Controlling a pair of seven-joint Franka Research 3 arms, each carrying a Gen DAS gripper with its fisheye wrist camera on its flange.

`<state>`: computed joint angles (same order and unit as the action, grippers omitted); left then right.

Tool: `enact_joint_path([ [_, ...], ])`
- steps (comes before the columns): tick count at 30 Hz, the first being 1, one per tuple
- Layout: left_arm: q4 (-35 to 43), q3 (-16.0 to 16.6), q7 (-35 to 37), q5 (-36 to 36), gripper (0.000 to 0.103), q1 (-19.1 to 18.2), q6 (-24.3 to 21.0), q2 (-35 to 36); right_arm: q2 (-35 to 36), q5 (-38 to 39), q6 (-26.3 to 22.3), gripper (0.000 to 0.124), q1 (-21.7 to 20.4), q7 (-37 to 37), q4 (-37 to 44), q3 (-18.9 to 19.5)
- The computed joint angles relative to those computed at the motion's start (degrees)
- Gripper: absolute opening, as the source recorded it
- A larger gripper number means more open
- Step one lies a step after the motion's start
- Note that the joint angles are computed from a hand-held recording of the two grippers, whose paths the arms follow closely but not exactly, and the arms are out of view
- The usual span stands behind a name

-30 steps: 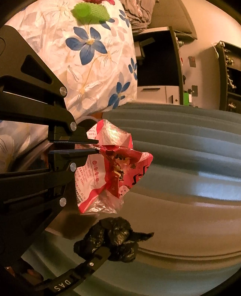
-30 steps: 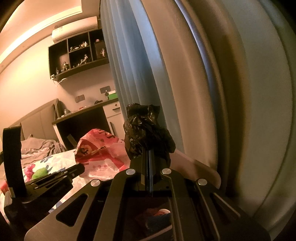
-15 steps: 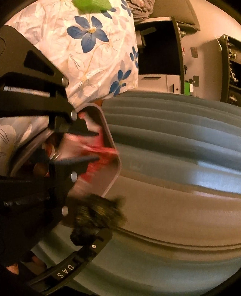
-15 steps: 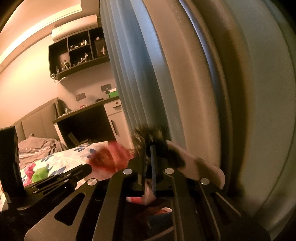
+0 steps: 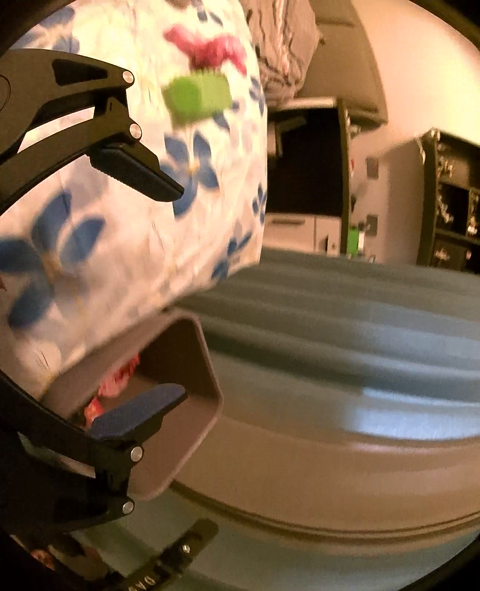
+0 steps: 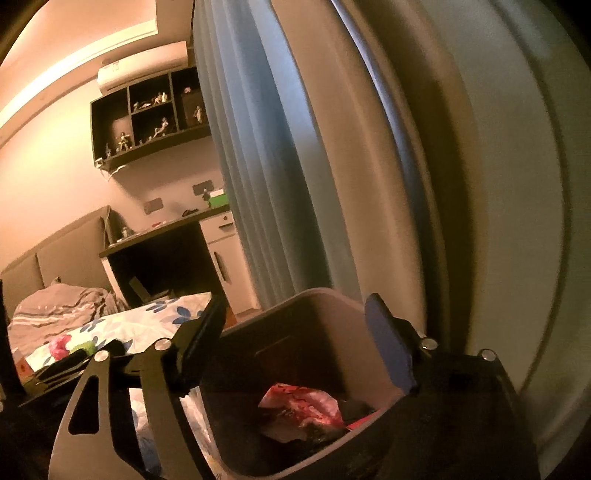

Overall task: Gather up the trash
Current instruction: 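Move both tools back over the remaining trash on the bed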

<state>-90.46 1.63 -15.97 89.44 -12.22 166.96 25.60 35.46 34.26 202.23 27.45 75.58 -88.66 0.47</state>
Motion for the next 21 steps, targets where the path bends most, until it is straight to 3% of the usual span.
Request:
enact_joint_path([
  [10,-15.6,-2.5,-8.0,5.3,0.097,2.9,-9.7,-12.0,-1.6,-0.5,1.6,0.084,1.2,-1.1,-2.7,1.6],
  [21,-27.1,-5.6,-11.6,6.0,0.097,9.1,-13.0,-20.6,-1.2,-9.7,1.9,0.084,0.3,-0.5,-2.5,6.8],
])
